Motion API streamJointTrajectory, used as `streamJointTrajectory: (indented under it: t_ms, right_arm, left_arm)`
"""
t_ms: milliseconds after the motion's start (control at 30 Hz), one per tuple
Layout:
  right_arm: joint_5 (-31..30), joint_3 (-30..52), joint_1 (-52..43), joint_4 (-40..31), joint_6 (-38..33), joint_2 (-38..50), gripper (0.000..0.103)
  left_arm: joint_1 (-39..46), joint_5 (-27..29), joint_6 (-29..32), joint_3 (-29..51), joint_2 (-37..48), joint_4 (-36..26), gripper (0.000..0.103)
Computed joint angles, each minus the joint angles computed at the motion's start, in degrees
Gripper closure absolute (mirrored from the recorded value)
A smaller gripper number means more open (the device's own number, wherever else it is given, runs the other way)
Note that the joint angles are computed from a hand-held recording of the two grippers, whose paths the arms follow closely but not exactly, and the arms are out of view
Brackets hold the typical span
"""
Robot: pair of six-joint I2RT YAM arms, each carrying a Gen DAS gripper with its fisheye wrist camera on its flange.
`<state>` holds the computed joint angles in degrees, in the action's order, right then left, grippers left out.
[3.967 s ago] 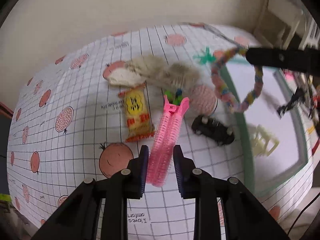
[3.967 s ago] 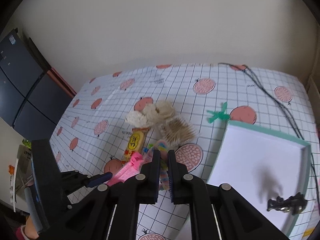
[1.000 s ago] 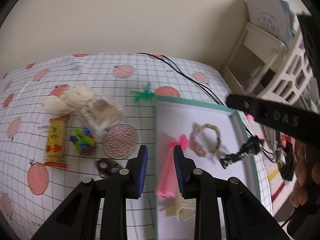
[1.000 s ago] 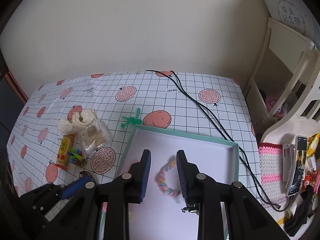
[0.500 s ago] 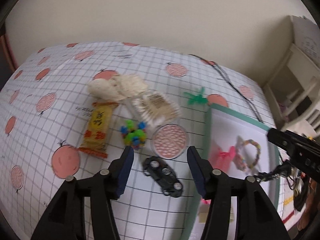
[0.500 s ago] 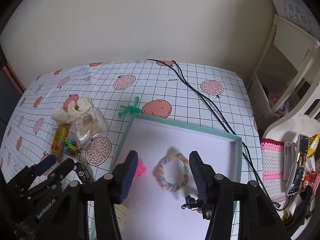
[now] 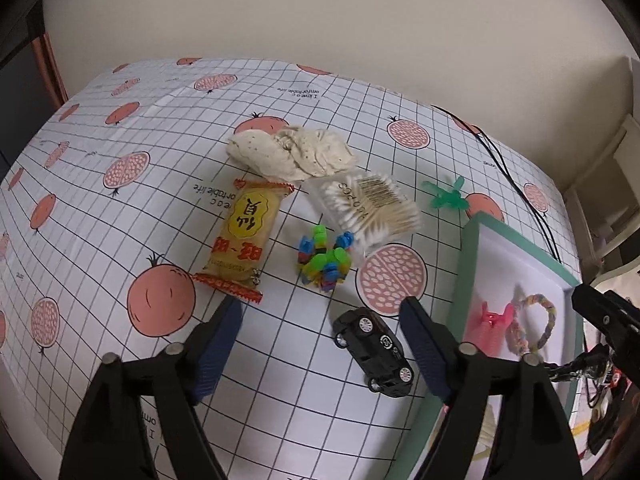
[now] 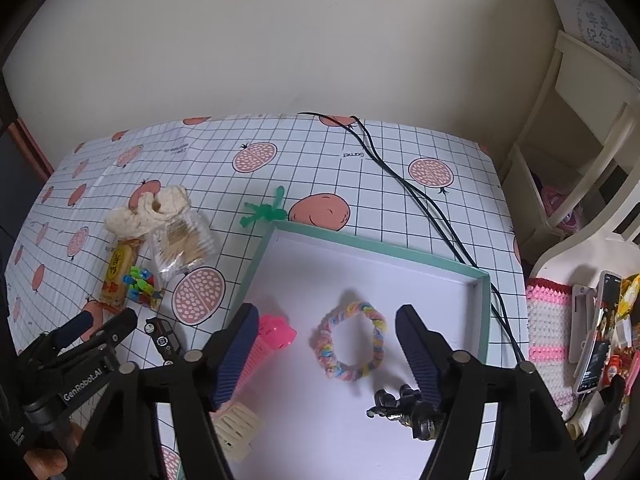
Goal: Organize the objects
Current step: 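Move the left tool to the yellow snack packet while the right tool approaches the black toy car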
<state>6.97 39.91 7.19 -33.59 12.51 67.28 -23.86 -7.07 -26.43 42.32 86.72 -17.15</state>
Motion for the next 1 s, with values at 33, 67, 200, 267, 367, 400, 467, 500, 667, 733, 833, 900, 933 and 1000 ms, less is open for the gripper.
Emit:
streamJointTrajectory:
  t_ms: [33, 67, 200, 267, 367, 400, 467, 500, 667, 733, 833, 900, 933, 1000]
  right_arm:
    - [-0.18, -0.07, -0.07, 0.06, -0.01, -0.02, 0.024]
    - [-0.34, -0.15, -0.17, 0.13, -0.09, -0.03, 0.023]
    - [-0.31, -0.21, -0.2, 0.31, -0.21, 0.52, 0.019]
    - [-0.3, -0.27, -0.04, 0.44, -0.25, 0.78, 0.012]
    - [-0.36, -0.35, -0.05, 0.59, -0.51, 0.84, 0.003]
    - [-0.37, -0.41, -0.06, 0.63, -0.62, 0.75, 0.002]
    - [-0.09, -0.46, 0.22, 0.81, -0.59, 0.79, 0.0]
    - [0.07, -0.44, 0.32, 0.84, -0.53, 0.86, 0.0]
    - [0.62, -0.48, 0.78, 1.19, -0.15, 0.72, 0.0]
    - [0.99, -0.83, 1.16, 2.13, 0.29, -0.05, 0.0]
    - [1.76, -1.08, 1.73, 3.66, 1.03, -1.02, 0.0]
    - [1.8, -1.15, 2.29, 4.62, 1.39, -1.61, 0.0]
    - [2.13, -0.88, 3.17, 4.81, 1.01, -1.47, 0.0]
    - [2.88, -0.09, 4.9, 4.64, 0.88, -0.43, 0.0]
  left_arm:
    - [0.13, -0.06, 0.2, -0.11, -0.12, 0.11, 0.017]
    - [0.08, -0.2, 0.19, -0.09, 0.06, 0.25, 0.017]
    - [0.27, -1.29, -0.01, -0.21, 0.58, 0.18, 0.004]
    - [0.77, -0.96, -0.2, -0.21, 0.84, 0.01, 0.004]
    - [1.61, -0.47, -0.64, -0.34, 0.93, -0.13, 0.004]
    - [1.79, -0.4, -0.68, -0.28, 1.02, -0.27, 0.004]
    - [2.12, -0.32, -0.91, -0.33, 1.0, -0.35, 0.004]
    - [2.25, -0.17, -0.94, -0.34, 0.93, -0.39, 0.004]
    - [2.79, 0.26, -0.37, -0.23, 0.66, -0.2, 0.004]
    - [3.27, 0.48, 0.13, -0.16, 0.63, 0.16, 0.004]
    - [4.55, 1.12, 0.66, -0.44, -0.05, 0.94, 0.004]
    - [5.51, 1.6, 1.08, -0.77, -0.61, 1.76, 0.004]
    - [6.13, 1.91, 1.56, -1.1, -1.1, 2.37, 0.004]
    - [6.8, 1.91, 2.09, -1.51, -1.77, 3.15, 0.004]
